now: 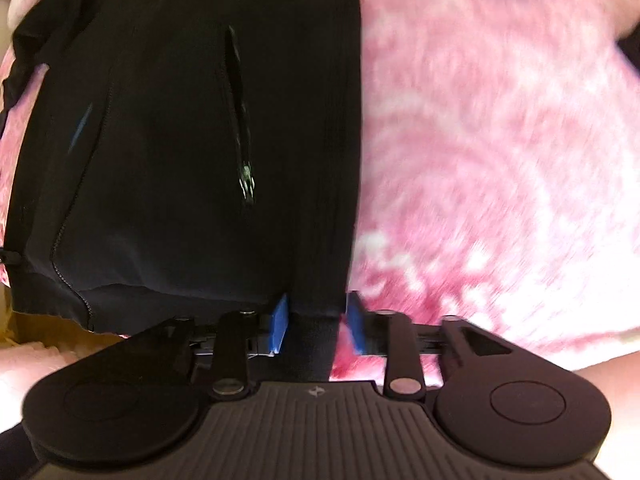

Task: Fold clothes
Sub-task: 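Lower the jacket flat onto the bed and open both tools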

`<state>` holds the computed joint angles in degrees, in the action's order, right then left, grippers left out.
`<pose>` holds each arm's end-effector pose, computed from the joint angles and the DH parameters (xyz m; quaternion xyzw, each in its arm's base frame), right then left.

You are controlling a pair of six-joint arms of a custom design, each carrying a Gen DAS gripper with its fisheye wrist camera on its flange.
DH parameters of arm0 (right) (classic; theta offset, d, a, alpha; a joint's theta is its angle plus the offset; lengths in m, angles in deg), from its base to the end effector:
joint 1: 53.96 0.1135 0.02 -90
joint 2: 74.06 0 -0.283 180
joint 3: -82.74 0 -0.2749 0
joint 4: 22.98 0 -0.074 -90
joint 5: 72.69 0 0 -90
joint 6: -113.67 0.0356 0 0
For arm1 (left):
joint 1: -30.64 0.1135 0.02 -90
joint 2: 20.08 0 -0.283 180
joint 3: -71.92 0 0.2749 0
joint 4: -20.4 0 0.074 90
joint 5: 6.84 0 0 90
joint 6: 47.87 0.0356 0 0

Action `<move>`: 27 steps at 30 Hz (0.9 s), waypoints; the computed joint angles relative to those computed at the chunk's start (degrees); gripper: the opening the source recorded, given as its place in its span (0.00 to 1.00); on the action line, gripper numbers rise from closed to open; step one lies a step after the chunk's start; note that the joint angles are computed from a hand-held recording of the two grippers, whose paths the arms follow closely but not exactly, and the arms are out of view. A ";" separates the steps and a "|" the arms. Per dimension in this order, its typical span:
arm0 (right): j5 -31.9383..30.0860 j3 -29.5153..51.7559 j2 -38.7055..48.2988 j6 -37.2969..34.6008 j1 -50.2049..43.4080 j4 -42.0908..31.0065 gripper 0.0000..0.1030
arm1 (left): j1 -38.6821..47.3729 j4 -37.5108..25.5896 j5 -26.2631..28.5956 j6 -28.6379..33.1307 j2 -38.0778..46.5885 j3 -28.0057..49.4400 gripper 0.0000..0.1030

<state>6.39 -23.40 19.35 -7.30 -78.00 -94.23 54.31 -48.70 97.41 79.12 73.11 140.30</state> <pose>0.2716 -0.1138 0.1951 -0.0595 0.9937 0.0876 0.0378 0.2580 0.1035 0.1725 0.1108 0.9855 -0.1241 0.0334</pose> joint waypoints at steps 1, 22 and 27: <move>0.18 0.74 -0.96 -0.18 0.51 -0.03 0.37 | 0.81 -0.81 -0.38 0.44 -0.52 1.32 0.11; 0.10 18.43 8.18 32.30 39.88 10.95 0.58 | 12.13 39.14 -0.46 44.48 31.55 31.80 0.69; 3.19 22.49 13.50 40.79 49.72 11.08 0.59 | 13.43 38.96 3.21 51.63 45.83 47.33 0.25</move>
<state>9.58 -0.91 32.85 33.49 -28.29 -83.15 67.73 -9.74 100.62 130.75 118.94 187.63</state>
